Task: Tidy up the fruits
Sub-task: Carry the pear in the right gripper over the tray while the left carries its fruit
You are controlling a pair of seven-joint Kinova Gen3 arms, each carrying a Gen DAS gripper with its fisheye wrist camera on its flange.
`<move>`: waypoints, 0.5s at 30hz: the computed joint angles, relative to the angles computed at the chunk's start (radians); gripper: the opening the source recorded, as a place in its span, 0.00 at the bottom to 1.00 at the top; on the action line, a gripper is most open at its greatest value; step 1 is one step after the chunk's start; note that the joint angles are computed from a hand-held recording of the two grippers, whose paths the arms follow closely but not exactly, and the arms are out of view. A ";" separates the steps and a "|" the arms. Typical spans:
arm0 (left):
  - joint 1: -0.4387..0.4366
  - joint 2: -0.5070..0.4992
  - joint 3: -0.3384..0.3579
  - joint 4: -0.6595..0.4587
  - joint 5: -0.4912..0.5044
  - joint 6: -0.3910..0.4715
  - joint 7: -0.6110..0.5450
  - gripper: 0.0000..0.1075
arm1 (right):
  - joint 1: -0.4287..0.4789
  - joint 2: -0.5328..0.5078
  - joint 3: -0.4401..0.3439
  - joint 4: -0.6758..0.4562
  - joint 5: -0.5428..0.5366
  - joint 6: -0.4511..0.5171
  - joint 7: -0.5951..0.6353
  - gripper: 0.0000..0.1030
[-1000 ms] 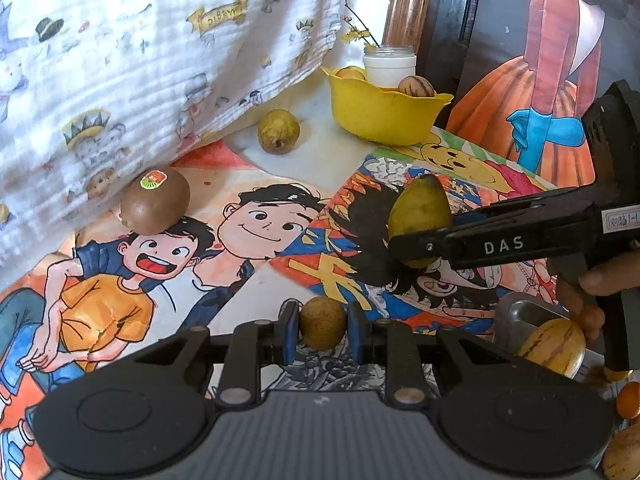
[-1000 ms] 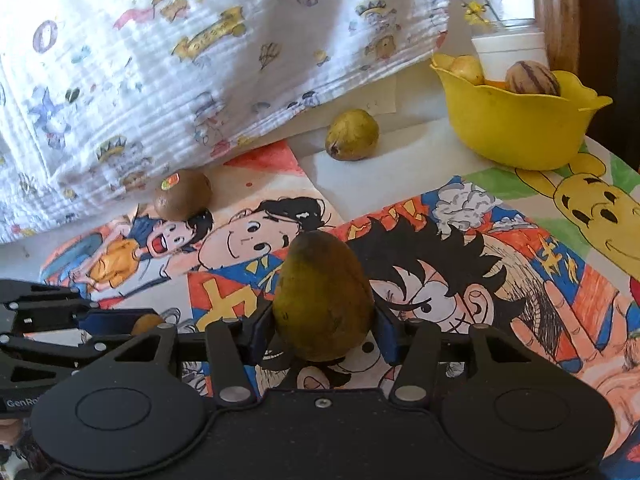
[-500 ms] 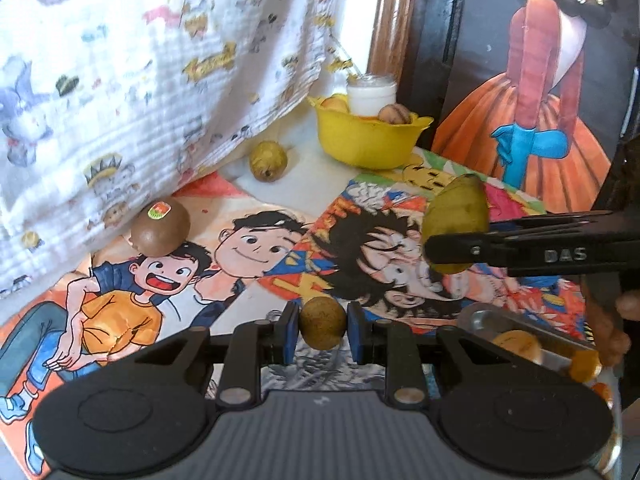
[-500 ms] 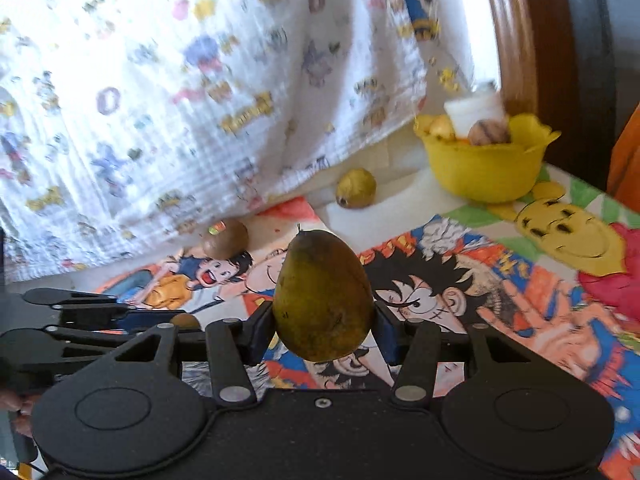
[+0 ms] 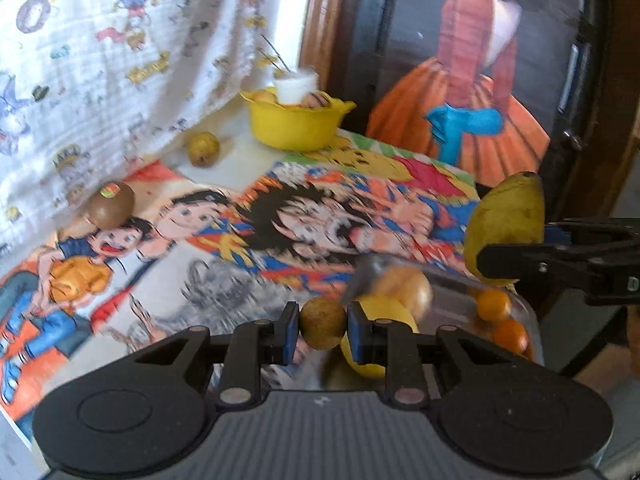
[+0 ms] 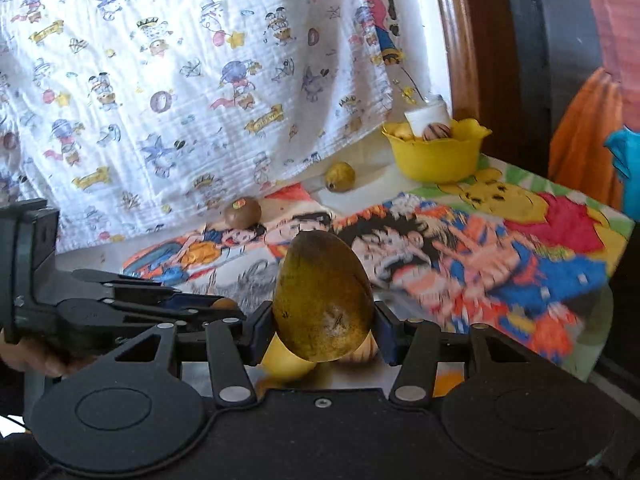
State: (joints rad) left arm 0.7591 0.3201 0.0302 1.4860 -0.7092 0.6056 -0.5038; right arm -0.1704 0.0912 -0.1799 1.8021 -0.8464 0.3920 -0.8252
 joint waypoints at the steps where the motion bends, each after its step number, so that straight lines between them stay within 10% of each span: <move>1: -0.005 -0.004 0.009 0.009 0.011 -0.005 -0.013 0.26 | -0.002 -0.019 -0.003 0.027 -0.007 -0.012 -0.002 0.52; 15: -0.024 -0.017 0.048 0.070 0.123 0.002 -0.136 0.26 | -0.160 -0.150 0.083 0.299 -0.172 -0.104 -0.057 0.52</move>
State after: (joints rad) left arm 0.7354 0.3032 0.0787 1.5557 -0.5865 0.6074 -0.6394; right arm -0.3304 -0.0584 -0.0968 2.1008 -1.0185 0.2884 -0.8826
